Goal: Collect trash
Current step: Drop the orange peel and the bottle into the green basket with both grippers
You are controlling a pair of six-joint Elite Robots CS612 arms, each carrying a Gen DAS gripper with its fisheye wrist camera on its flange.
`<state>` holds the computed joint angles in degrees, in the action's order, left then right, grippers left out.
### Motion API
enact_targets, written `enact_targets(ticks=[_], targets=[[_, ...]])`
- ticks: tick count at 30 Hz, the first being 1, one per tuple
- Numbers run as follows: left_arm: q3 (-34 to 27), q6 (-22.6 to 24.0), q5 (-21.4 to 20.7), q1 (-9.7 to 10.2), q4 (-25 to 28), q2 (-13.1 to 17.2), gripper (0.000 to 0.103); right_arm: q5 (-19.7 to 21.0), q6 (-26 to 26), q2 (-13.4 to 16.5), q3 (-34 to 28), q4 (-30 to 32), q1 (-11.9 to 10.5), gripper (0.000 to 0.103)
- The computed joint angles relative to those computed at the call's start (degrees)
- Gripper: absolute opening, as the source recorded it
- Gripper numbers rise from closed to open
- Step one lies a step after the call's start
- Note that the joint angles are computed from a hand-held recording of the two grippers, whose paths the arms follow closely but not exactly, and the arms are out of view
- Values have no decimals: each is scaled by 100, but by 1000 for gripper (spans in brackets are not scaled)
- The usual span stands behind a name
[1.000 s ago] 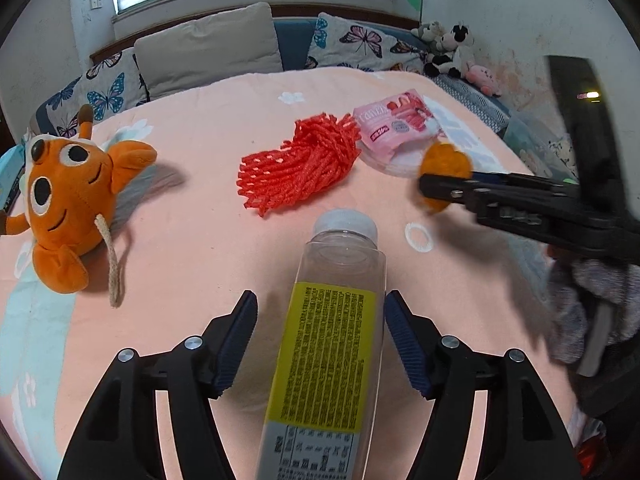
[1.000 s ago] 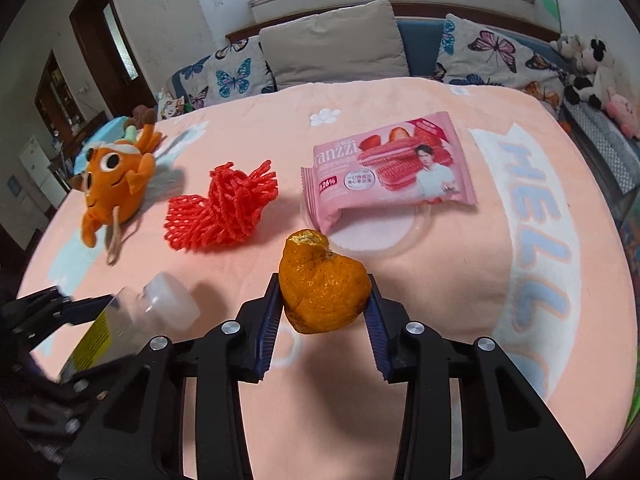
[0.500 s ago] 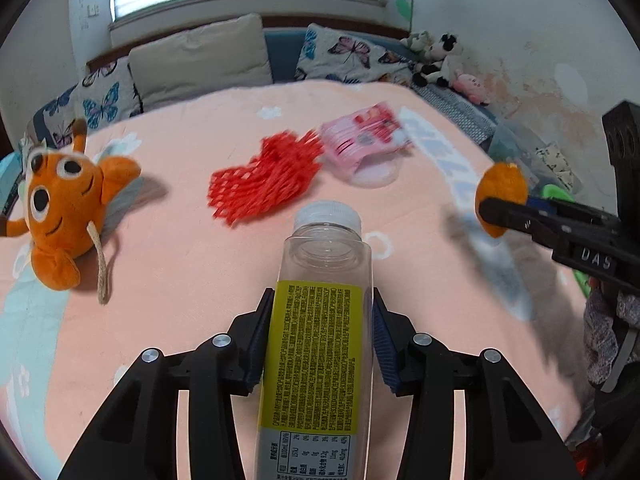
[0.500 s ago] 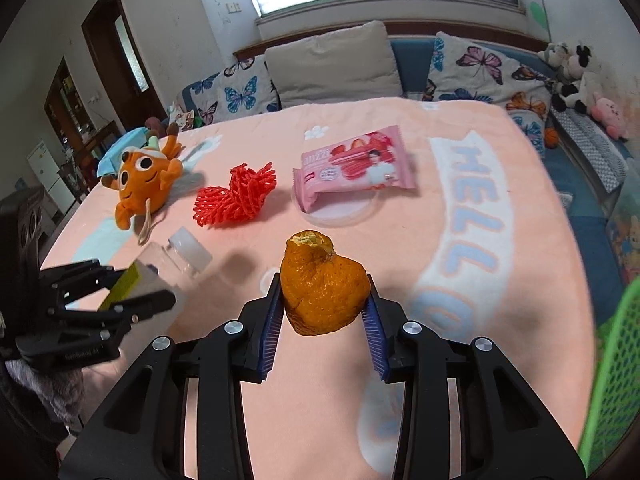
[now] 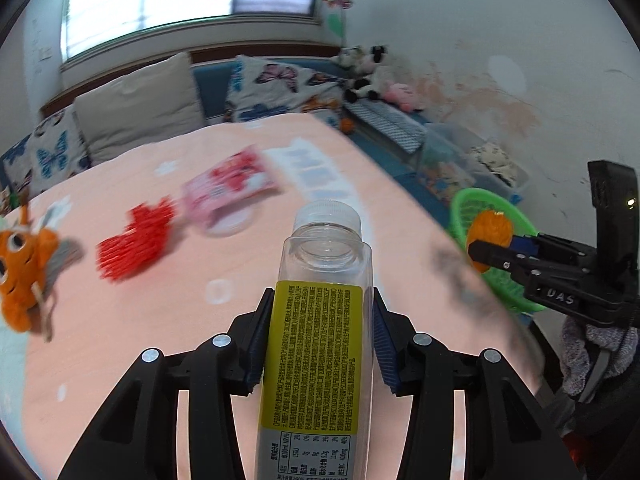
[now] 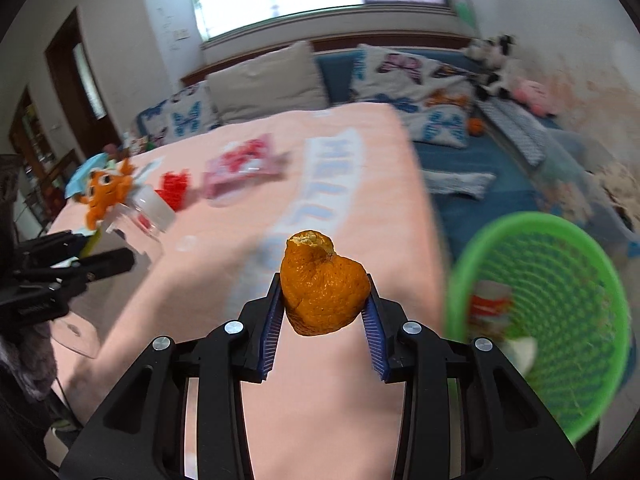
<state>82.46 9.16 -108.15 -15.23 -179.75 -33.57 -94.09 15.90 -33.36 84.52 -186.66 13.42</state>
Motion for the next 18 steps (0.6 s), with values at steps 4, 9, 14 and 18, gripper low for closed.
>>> enact_targets(ticks=[4,9,14,18], targets=[[-40,46,-154,-197,63,-8,44,-323,96,-183,426,-116,-164,38],[-100,133,-275,-465,135,-9,44,-551,293,-304,791,-128,-380,40],[-233,200,-317,-710,258,25,44,-694,520,-347,1070,-200,-561,47],[-342,232,-352,-866,356,75,44,-689,660,-395,1292,-405,-676,55]])
